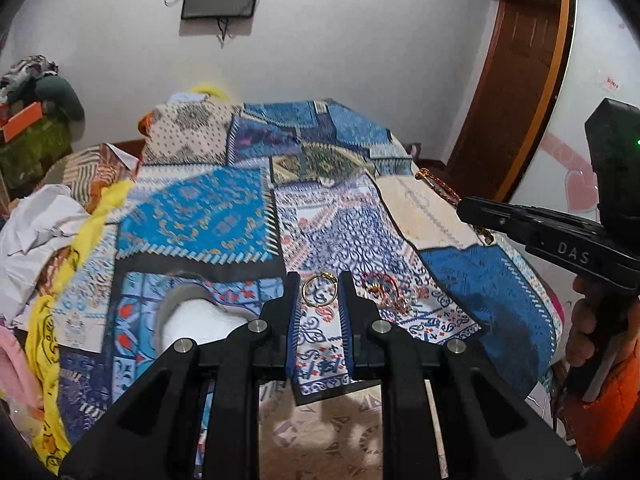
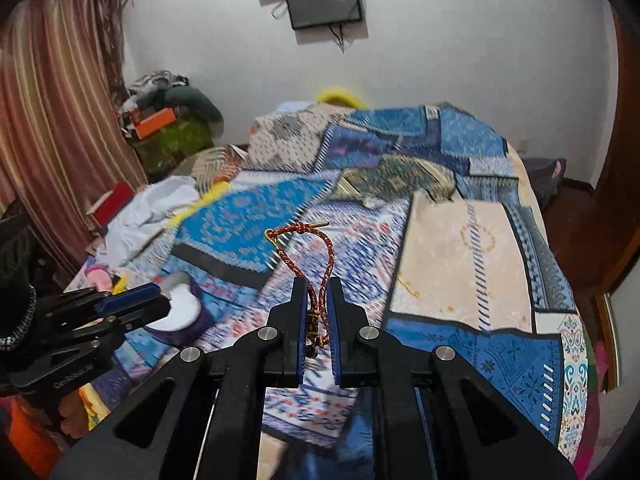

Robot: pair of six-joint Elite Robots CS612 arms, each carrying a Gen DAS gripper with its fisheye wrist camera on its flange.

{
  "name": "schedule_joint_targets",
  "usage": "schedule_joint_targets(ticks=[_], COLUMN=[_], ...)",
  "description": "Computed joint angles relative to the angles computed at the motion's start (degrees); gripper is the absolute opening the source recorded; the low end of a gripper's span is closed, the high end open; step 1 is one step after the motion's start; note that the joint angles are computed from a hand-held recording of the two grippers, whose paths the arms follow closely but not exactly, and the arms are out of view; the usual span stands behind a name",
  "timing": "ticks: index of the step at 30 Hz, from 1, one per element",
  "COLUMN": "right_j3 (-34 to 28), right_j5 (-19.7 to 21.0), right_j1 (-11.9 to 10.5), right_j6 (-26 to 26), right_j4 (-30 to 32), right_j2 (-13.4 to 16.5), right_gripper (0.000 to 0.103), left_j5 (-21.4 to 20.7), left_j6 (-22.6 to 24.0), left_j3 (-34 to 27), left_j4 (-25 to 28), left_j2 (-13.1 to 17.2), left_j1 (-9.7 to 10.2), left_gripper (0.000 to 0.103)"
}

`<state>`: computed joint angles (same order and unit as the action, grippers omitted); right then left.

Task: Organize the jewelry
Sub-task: 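Carry the bracelet and gold ring into the heart tin and open both tools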

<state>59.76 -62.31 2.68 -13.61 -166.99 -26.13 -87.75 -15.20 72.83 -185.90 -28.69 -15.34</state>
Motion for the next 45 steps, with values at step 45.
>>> schedule_joint_targets(ticks=[45], right_j3=[-7.6], right_j5=[2.8], right_j1=[7.3], right_j6=[-9.8], right_j4=[15.8], right_j2=[4.0], right_gripper=[0.009], left_j5=[1.2], left_j6=[-4.9], left_j3=[4.3], left_j4=[-3.1], left_j2=[0.0], left_j1=[5.35], left_gripper=[0.017])
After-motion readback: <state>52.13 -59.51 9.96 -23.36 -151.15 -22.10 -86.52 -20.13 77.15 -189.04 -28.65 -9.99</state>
